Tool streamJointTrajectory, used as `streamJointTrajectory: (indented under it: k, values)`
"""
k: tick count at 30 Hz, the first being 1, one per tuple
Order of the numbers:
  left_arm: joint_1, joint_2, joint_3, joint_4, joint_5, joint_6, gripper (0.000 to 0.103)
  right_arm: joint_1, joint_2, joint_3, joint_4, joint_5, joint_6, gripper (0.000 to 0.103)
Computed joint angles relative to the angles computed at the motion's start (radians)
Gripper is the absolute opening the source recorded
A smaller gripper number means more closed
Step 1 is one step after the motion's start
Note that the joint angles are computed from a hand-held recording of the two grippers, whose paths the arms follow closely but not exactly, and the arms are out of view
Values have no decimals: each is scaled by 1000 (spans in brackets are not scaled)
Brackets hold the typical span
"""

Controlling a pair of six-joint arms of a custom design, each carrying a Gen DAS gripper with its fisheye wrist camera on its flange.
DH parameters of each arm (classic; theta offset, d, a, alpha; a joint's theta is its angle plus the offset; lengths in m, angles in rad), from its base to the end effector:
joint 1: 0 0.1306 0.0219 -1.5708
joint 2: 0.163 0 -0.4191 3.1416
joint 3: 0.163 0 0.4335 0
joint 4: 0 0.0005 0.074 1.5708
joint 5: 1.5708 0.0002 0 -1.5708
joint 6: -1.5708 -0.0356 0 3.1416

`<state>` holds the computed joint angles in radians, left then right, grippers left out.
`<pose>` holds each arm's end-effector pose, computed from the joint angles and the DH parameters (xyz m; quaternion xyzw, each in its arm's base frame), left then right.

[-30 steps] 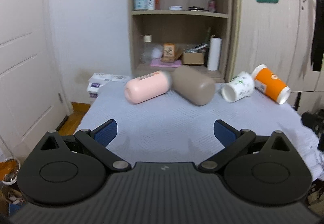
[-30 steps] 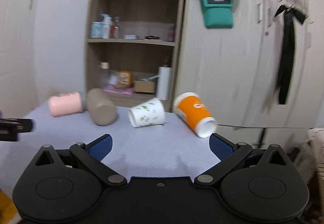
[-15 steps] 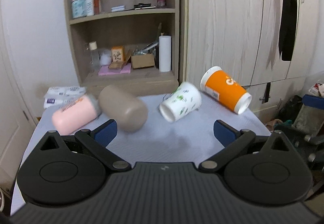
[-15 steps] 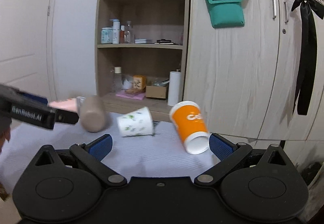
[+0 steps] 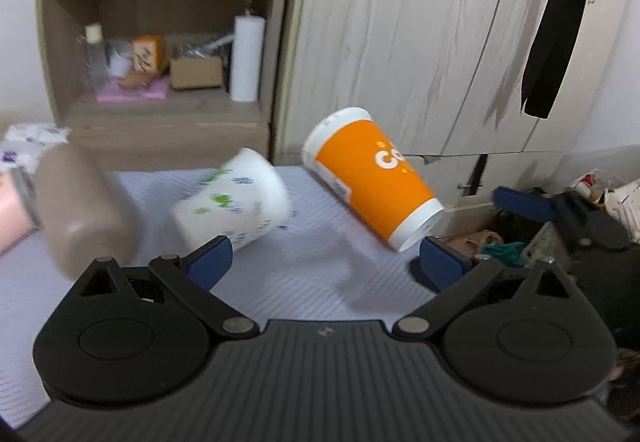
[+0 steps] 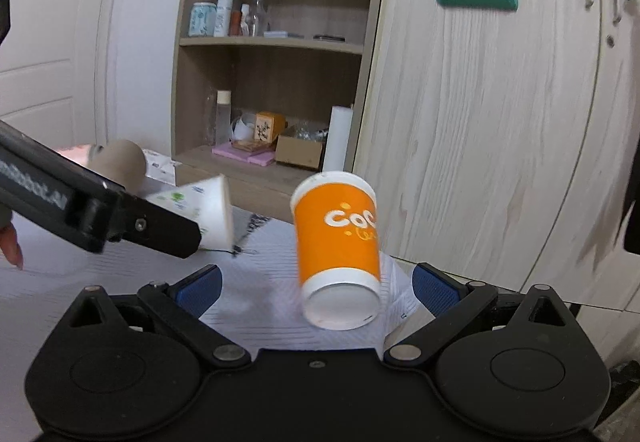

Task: Flip cup upright
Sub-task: 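Move the right tool to the orange cup's rim and close on it, then grasp the orange cup's base with the left tool while the right tool holds the rim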

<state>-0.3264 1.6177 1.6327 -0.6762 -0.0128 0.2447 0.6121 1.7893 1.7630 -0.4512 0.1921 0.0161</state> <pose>0.5958 -0.2017 0.4795 0.0339 0.8977 -0.1182 0.4231 0.5836 0.4008 0.4579 -0.2153 0.8241 0.0736 0.5187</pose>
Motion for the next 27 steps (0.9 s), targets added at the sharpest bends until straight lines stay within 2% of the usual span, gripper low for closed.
streamJointTrajectory:
  k: [3, 6, 12, 15, 17, 24, 27]
  values:
    - [1, 52, 63, -41, 48, 38, 99, -19, 38, 38, -18, -42, -2, 102]
    - [2, 85, 102, -60, 80, 69, 99, -30, 75, 80, -47, -72, 0, 95]
    - [-2, 109, 125, -53, 106, 83, 98, -35, 110, 108, -58, -81, 16, 90]
    - [-4, 108, 119, -34, 87, 73, 98, -34, 113, 101, -40, -61, 21, 82]
    - [-4, 109, 119, -31, 81, 77, 98, -36, 121, 110, -48, -60, 5, 69]
    - [4, 125, 136, -44, 119, 117, 98, -31, 96, 92, -57, -54, -74, 69]
    - [16, 149, 168, -111, 222, 175, 98, -25, 72, 78, -98, -64, -141, 69]
